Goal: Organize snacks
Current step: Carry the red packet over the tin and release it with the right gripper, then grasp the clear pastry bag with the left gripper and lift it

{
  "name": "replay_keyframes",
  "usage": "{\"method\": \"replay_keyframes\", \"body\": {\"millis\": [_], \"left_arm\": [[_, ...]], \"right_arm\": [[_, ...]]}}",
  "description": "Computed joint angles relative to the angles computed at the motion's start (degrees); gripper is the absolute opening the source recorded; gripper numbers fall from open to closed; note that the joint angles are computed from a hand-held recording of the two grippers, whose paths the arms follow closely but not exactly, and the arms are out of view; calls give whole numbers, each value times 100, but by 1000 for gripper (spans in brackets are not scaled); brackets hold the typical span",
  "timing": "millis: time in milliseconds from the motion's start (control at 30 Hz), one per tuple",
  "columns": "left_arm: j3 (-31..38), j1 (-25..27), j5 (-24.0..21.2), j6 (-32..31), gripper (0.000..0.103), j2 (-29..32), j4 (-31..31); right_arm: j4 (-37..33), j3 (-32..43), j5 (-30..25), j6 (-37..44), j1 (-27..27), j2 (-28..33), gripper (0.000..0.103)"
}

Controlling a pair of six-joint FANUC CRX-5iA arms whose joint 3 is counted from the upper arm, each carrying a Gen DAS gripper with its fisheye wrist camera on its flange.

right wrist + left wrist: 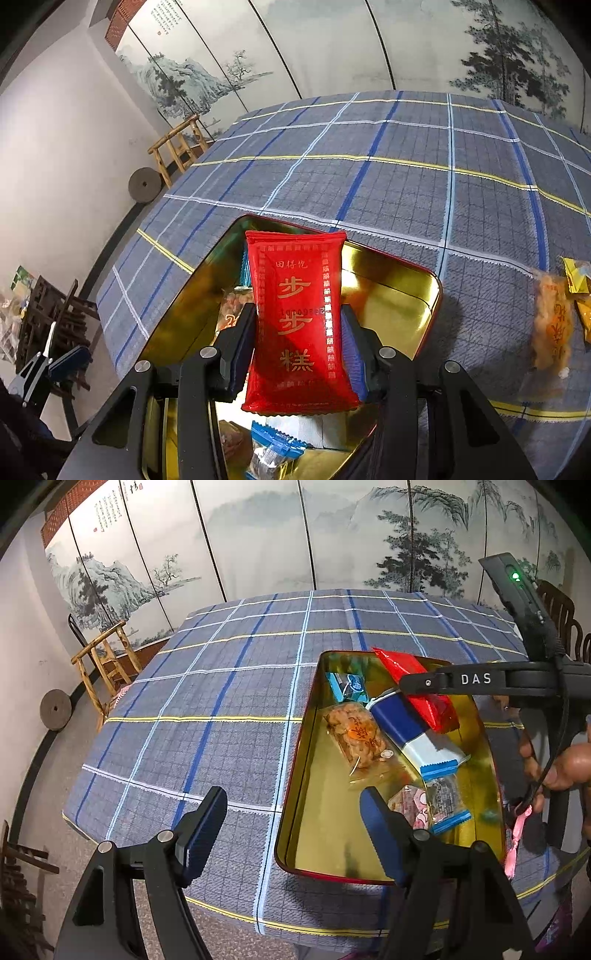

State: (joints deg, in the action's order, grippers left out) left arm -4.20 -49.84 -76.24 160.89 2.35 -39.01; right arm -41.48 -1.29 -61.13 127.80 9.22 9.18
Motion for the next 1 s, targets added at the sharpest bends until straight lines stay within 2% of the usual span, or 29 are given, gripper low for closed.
{"method": "replay_keyframes", "body": {"millis": [300, 500, 767, 1000], "left_arm": [[18, 19, -31, -5, 71, 9, 28], [46, -27, -99, 21, 71, 9, 3], [185, -138, -200, -20, 71, 65, -56], [564, -289, -271, -296, 71, 318, -83]], "right_arm": [[-242, -3, -299, 43, -153, -28, 47], [-600, -84, -476, 263, -462, -268, 47], [-1041, -354, -821, 650, -1466, -575, 47], [-703, -748, -454, 1035, -2675, -799, 47]]}}
